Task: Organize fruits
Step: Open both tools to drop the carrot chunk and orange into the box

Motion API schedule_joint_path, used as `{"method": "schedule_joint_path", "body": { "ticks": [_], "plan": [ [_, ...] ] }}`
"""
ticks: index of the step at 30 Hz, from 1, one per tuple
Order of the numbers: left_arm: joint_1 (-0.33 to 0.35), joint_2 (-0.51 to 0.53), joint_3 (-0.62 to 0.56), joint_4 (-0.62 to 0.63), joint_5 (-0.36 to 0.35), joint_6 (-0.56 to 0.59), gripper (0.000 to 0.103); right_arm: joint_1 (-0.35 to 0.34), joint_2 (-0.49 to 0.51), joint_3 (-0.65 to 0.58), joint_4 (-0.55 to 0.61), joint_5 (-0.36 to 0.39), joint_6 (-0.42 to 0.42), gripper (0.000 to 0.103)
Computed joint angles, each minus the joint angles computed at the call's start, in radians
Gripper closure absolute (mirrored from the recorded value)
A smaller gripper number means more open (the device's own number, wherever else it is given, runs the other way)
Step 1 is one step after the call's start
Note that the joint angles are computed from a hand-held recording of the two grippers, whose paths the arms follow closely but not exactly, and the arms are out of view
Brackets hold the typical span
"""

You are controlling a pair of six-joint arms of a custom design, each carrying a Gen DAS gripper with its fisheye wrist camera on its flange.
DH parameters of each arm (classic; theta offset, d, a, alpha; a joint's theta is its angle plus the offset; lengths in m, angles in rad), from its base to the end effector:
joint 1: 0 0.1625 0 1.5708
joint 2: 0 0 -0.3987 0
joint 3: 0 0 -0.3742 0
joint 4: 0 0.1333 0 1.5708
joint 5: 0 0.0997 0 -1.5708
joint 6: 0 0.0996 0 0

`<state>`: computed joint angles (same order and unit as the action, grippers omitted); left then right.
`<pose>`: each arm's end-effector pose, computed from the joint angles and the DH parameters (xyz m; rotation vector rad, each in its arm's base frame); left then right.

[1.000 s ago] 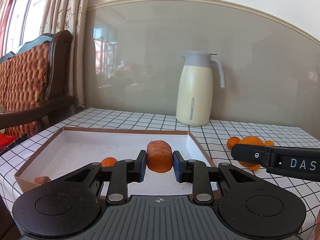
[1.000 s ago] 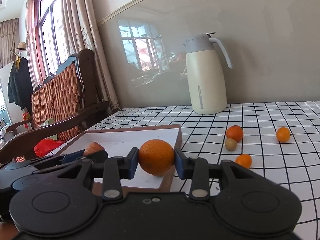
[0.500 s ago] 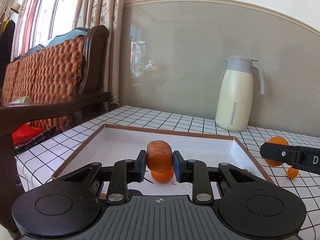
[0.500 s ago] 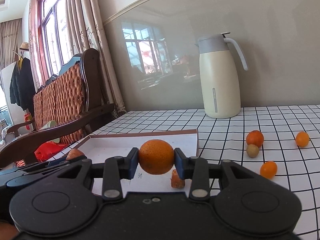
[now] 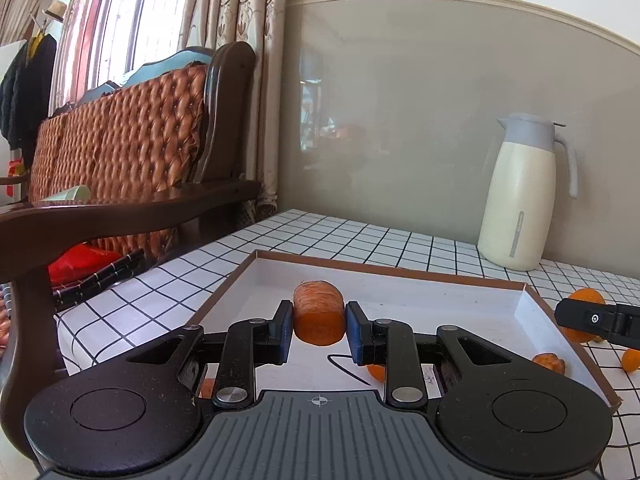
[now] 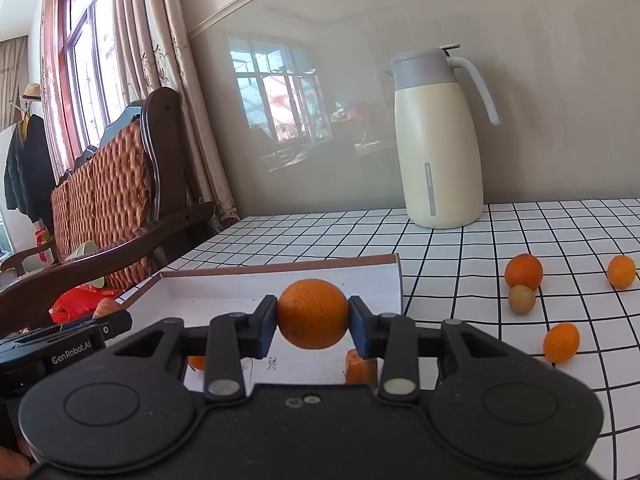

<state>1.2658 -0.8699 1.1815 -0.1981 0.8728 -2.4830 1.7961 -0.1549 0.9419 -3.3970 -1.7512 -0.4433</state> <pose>-0.0153 -0.7058 0.2448 0.3171 1.8725 -1.4714 0.2897 -0.7473 -0.0047 0.7008 -2.4133 1.4024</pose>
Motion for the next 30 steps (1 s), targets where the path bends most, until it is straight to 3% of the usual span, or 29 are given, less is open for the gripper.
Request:
{"method": "schedule_joint_path", "body": {
  "ticks": [16, 18, 19, 20, 21, 25, 30],
  "plan": [
    [0.041, 0.105, -0.227, 0.148, -0.023, -0.009, 0.075, 0.016, 0.128, -0.231, 0.112, -0.106, -0.004, 0.071],
    [0.045, 0.115, -0.242, 0.132, -0.031, -0.004, 0.074, 0.023, 0.155, -0.273, 0.096, -0.138, -0.019, 0.054],
    [0.047, 0.126, -0.267, 0.147, -0.037, -0.006, 0.068, 0.028, 0.17, -0.296, 0.076, -0.16, -0.032, 0.023],
    [0.045, 0.133, -0.285, 0.166, -0.05, -0.024, 0.026, 0.029, 0.176, -0.296, 0.028, -0.156, -0.041, 0.008],
    [0.04, 0.123, -0.268, 0.144, -0.06, -0.045, 0.002, 0.028, 0.176, -0.282, -0.036, -0.138, -0.051, 0.008],
    [0.031, 0.042, -0.109, -0.071, -0.001, 0.012, 0.0, 0.026, 0.158, -0.235, -0.191, -0.082, -0.116, 0.006],
    [0.023, 0.012, -0.042, -0.173, 0.005, 0.087, 0.0, 0.015, 0.106, -0.161, -0.213, -0.04, -0.061, 0.006]
  ]
}}
